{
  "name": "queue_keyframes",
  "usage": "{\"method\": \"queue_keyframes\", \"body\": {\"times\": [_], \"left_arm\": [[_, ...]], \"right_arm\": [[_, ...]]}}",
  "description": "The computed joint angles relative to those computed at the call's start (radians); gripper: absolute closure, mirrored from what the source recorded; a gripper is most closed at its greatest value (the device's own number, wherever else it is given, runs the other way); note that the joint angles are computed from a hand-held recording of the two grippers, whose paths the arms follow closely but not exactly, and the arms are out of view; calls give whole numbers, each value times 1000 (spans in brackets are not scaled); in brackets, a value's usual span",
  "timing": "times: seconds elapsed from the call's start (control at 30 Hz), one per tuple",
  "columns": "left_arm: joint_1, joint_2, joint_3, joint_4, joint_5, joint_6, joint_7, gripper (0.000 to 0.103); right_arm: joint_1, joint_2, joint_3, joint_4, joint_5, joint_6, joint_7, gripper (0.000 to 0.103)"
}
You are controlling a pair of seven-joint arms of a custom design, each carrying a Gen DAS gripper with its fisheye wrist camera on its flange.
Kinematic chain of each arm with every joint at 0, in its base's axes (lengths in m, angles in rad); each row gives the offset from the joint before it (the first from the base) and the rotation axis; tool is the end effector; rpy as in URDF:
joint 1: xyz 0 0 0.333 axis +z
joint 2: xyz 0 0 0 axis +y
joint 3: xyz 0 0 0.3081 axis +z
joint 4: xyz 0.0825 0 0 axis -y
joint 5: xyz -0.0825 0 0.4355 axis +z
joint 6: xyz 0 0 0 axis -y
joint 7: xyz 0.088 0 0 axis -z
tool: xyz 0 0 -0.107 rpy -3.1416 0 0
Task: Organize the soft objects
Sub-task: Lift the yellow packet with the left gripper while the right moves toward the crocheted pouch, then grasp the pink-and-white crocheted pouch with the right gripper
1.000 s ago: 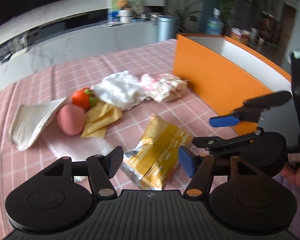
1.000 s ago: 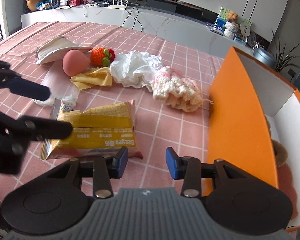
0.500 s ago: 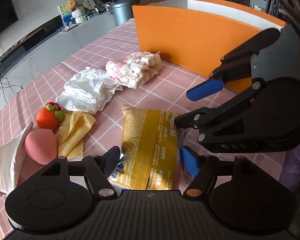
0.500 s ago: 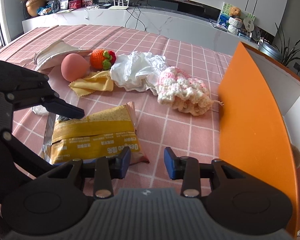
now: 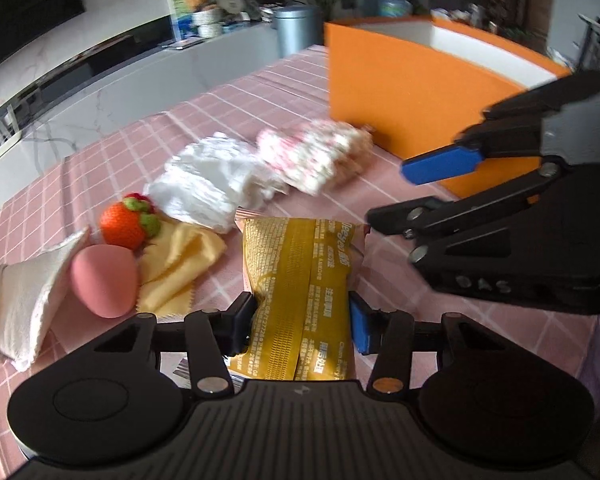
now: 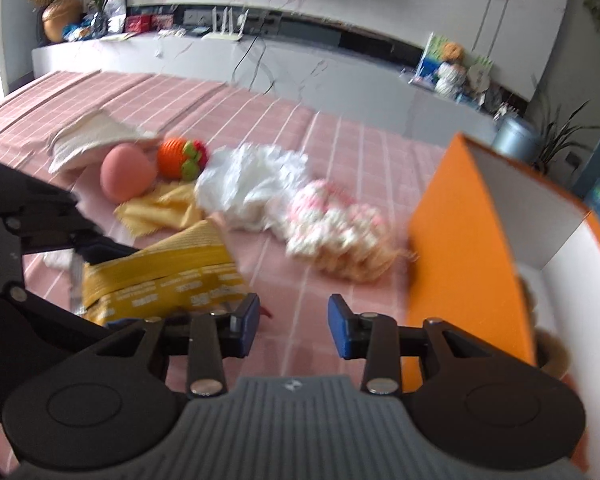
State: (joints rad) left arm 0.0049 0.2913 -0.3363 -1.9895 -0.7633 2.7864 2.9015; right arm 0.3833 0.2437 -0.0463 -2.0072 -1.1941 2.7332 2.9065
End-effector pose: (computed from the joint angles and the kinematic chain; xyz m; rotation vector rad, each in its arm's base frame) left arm 0.6483 -0.1807 0.3300 -0.8075 2.5850 -0.8911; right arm 0.6082 0.2517 0.3293 -1.8243 1.7812 -0.9275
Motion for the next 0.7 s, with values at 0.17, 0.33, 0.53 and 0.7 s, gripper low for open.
{"method": "queue_keyframes", "body": {"times": [0.17,0.33,0.53,0.7], "left_arm": [[-23,25,23,62,24,49,-179,47],[-23,97,9,146,95,105,-313,47],[59,159,-77,189,83,132,-318,47],[47,174,-58,191,163,122,-398,47]], "right_arm": [[-3,47,-9,77,-7,-50,38,57],[20,138,-39,192,-8,-111,37,49],[33,218,-80,272,36,-84,83,37],[33,256,-105,285,111,-21,61,37]]}}
